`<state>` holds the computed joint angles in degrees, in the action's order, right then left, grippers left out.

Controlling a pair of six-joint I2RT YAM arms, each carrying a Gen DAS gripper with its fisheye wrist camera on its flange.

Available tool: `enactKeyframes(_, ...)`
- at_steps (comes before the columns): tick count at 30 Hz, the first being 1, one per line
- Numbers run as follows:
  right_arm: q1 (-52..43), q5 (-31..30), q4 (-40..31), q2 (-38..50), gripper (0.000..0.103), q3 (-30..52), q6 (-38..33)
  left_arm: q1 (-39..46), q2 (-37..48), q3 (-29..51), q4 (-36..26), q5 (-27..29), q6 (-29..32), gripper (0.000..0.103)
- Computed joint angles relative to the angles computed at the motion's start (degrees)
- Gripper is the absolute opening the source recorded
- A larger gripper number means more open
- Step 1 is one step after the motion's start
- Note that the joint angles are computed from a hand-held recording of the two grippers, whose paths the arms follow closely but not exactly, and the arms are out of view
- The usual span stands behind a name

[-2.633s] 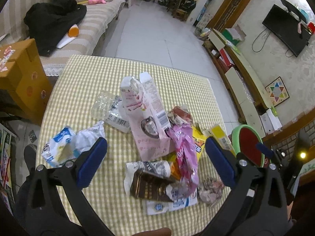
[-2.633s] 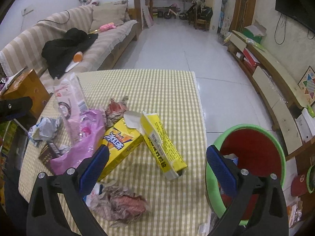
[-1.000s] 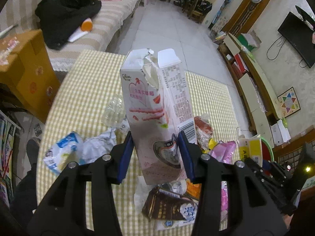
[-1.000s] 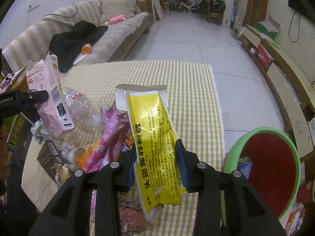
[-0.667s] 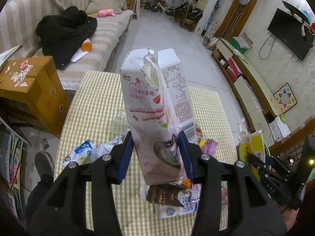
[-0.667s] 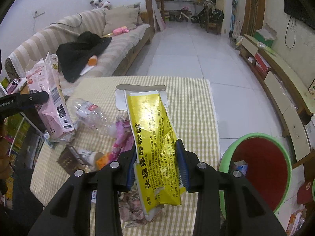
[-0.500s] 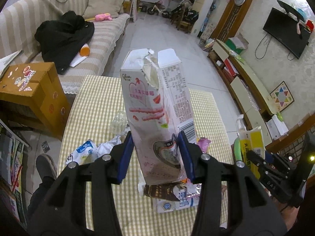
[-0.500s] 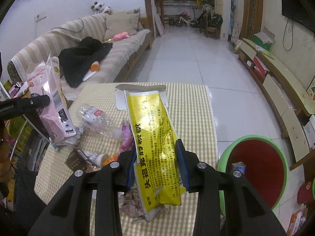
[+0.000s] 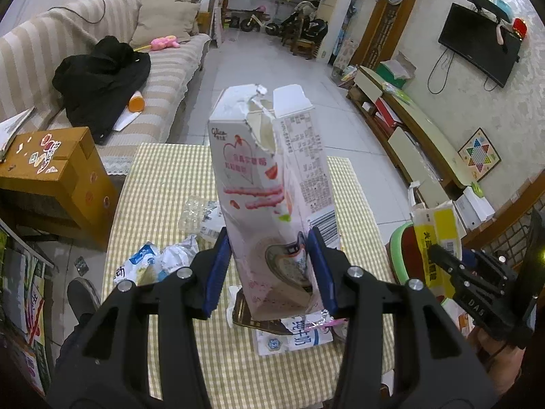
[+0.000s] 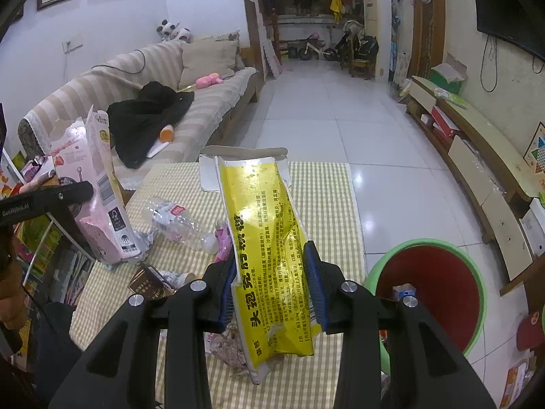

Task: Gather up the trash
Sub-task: 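Carry both items over the bucket and open both tools to drop them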

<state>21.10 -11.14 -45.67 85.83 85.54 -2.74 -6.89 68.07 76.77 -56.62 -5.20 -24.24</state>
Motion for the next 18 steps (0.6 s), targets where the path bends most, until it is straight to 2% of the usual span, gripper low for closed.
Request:
enactKeyframes(9, -4.2, -2.4, -0.7, -1.1, 0.035, 0.3, -0.6, -4.2, 2.3, 2.2, 0.5, -1.5, -0.5, 0.044)
enactKeyframes(18, -12.6, -4.9, -1.3, -1.9, 0.035, -0.3, -2.8, -12.7, 9.7, 7.5, 2.4, -3.4, -2.3, 0.044)
